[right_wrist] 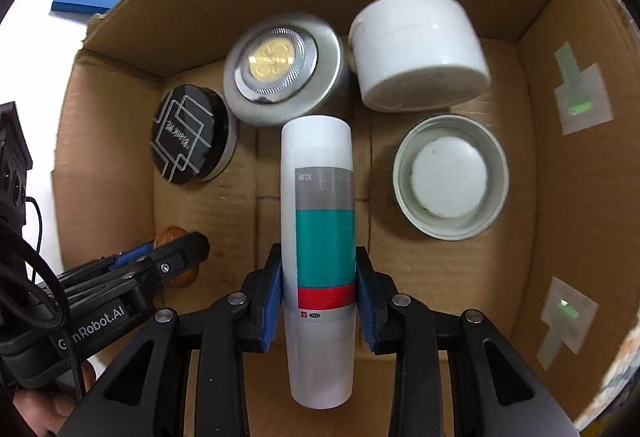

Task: Organize rigid objects
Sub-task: 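Carry the white tube and walnut into the cardboard box with both tools, then open both tools to release the tube and walnut in the box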

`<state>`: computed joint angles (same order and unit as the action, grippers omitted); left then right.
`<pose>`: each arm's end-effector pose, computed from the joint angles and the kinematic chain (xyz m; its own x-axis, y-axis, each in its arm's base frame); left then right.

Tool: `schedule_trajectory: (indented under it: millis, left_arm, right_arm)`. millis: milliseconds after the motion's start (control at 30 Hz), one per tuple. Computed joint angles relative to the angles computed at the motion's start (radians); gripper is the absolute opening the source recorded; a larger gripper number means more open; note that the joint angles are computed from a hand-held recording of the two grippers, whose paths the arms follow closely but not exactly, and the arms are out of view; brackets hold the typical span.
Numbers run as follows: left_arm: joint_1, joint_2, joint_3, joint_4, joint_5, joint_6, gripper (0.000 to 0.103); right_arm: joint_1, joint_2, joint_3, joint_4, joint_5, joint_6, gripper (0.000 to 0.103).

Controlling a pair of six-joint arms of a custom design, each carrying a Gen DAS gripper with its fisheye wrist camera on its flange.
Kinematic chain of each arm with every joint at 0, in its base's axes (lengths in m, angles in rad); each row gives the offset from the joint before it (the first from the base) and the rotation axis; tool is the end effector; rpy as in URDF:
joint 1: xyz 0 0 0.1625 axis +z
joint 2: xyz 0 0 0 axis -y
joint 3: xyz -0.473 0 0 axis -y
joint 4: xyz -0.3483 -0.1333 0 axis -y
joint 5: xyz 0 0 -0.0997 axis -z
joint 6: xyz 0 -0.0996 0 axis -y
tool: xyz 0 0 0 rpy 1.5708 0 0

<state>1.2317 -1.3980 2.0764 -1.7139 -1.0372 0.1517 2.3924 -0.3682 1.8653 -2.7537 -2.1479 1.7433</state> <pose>0.0423 -0.4332 0.2853 -0.6741 0.6475 -0.3554 0.3925 0.7216 0.5703 0.4462 -0.3072 -0.1248 -0.6093 0.7631 0.2154 0.5602 0.6065 -0.5642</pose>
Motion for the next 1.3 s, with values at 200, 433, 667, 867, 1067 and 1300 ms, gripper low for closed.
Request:
schedule_trajectory:
  millis: [200, 433, 667, 867, 1067, 1300]
  left_arm:
    - [0.007, 0.003, 0.02, -0.017, 0.015, 0.001, 0.03]
    - [-0.018, 0.006, 0.046, -0.052, 0.021, -0.008, 0.03]
    - [-0.03, 0.0, 0.056, -0.056, 0.007, -0.023, 0.031]
    - [-0.057, -0.034, 0.056, -0.007, 0.037, -0.042, 0.051]
    - [-0.139, -0.136, 0.098, 0.033, 0.08, -0.025, 0.06]
    - [-0.244, -0.292, 0.111, 0.068, 0.069, -0.029, 0.096]
  right_arm:
    - [-0.012, 0.032, -0.02, 0.037, 0.006, 0.024, 0.035]
    - [-0.041, 0.037, -0.002, 0.005, 0.029, 0.021, 0.036]
    - [-0.09, 0.01, 0.036, -0.018, 0.033, 0.004, 0.037]
    - [-0.076, -0.013, 0.029, 0.059, 0.037, 0.018, 0.069]
    - [-0.05, -0.024, 0.01, 0.145, 0.062, 0.046, 0.074]
    - [-0.003, -0.038, -0.028, 0.281, 0.063, 0.079, 0.091]
